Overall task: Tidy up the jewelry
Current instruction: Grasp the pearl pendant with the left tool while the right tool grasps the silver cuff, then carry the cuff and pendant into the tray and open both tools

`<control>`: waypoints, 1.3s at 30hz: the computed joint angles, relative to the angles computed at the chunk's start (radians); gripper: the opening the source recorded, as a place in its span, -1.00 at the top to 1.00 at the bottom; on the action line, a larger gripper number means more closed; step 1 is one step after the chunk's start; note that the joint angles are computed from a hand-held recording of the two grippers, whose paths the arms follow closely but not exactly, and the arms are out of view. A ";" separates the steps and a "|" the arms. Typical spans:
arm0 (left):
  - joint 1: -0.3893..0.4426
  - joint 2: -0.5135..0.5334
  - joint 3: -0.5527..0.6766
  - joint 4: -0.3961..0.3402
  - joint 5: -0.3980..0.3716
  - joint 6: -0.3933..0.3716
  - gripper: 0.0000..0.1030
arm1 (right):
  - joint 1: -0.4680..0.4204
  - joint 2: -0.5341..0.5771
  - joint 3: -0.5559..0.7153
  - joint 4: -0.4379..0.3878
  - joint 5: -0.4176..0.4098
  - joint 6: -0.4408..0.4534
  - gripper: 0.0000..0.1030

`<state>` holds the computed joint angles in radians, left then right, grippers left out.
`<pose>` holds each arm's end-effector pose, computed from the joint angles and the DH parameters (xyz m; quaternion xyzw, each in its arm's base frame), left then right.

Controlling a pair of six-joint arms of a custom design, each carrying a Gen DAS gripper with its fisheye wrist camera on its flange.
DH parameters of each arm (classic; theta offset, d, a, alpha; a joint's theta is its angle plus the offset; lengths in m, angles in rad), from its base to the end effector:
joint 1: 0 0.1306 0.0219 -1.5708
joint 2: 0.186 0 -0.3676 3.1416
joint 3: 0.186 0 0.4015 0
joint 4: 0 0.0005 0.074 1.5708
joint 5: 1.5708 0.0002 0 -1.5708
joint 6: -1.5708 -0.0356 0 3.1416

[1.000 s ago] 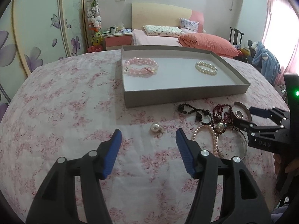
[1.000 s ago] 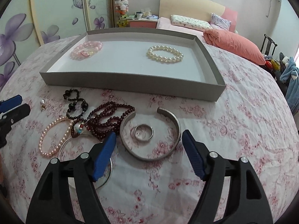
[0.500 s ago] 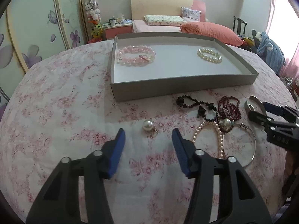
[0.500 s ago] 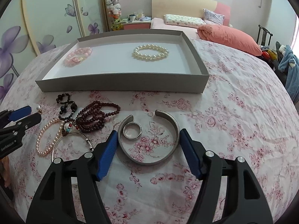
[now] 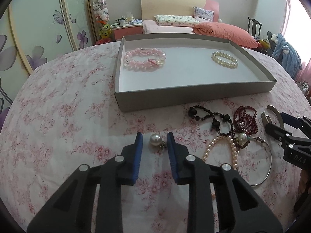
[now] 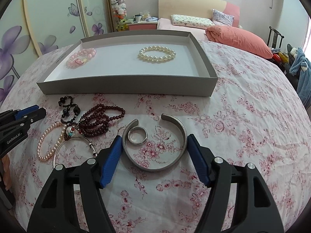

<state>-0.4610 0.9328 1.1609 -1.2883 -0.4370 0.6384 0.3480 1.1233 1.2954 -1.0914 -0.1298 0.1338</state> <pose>0.2789 -0.1223 0.4593 -0.1382 0.9360 0.0500 0.3198 0.3639 0.1364 0.4674 -0.2457 0.9132 0.0952 0.3109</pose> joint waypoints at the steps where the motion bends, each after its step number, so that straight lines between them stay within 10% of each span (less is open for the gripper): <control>1: -0.009 0.001 0.001 -0.004 -0.006 0.007 0.50 | 0.000 0.000 0.000 0.000 0.001 0.000 -0.32; 39: -0.067 -0.115 -0.037 0.056 -0.062 0.033 0.71 | -0.020 -0.135 -0.090 0.172 -0.102 -0.047 -0.29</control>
